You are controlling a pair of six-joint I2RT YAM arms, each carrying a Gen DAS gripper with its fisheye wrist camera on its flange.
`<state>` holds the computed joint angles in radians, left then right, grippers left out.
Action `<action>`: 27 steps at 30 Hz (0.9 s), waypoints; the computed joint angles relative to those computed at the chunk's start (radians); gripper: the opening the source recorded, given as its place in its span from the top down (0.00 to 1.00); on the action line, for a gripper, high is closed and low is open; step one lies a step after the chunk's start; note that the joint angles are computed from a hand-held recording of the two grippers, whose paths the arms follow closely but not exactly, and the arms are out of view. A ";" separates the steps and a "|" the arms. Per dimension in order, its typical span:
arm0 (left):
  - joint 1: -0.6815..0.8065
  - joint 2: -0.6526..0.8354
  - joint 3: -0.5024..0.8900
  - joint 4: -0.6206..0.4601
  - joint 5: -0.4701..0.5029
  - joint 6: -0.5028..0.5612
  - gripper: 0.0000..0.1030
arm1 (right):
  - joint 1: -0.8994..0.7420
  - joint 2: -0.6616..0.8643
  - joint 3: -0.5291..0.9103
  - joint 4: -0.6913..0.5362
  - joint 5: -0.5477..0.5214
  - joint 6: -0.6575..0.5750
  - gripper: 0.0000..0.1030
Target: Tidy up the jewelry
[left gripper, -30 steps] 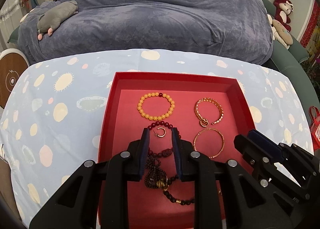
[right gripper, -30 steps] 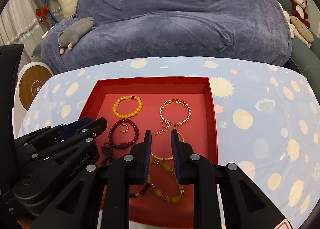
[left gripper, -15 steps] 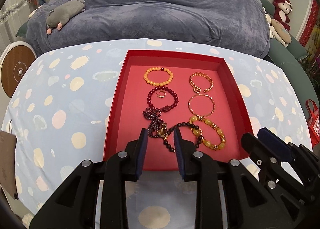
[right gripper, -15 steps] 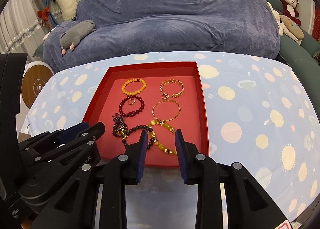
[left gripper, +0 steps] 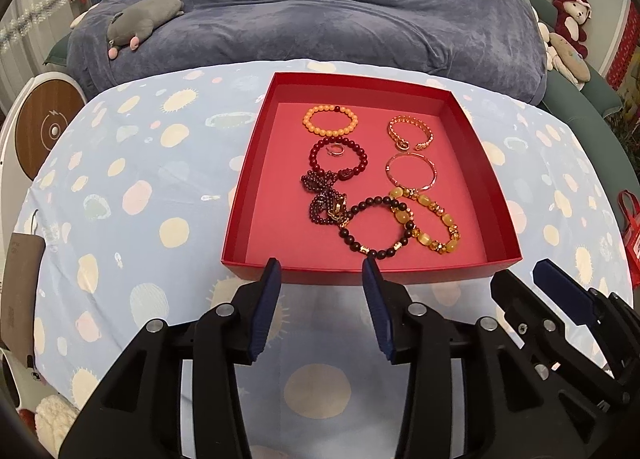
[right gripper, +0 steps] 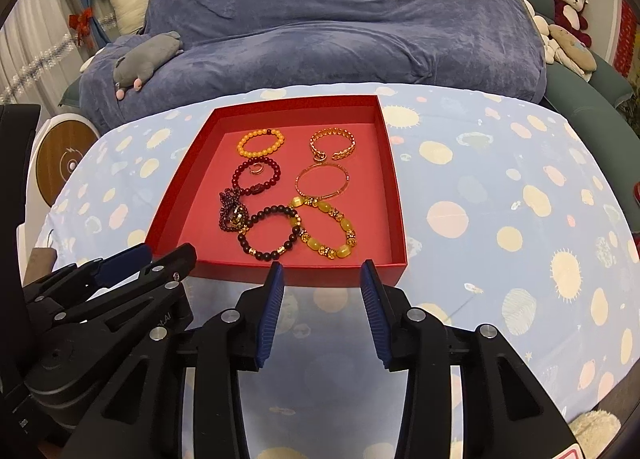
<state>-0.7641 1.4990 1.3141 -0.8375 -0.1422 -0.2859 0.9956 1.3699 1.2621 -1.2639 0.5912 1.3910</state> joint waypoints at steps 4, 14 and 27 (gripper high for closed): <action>-0.004 -0.021 -0.024 -0.007 -0.026 -0.015 0.51 | 0.023 0.003 -0.001 -0.021 0.002 0.040 0.57; 0.007 -0.047 -0.041 -0.019 -0.074 -0.045 0.24 | 0.051 -0.008 -0.005 -0.083 0.036 0.114 0.32; 0.016 -0.058 -0.048 -0.025 -0.121 -0.056 0.09 | 0.051 -0.011 -0.002 -0.102 0.043 0.113 0.18</action>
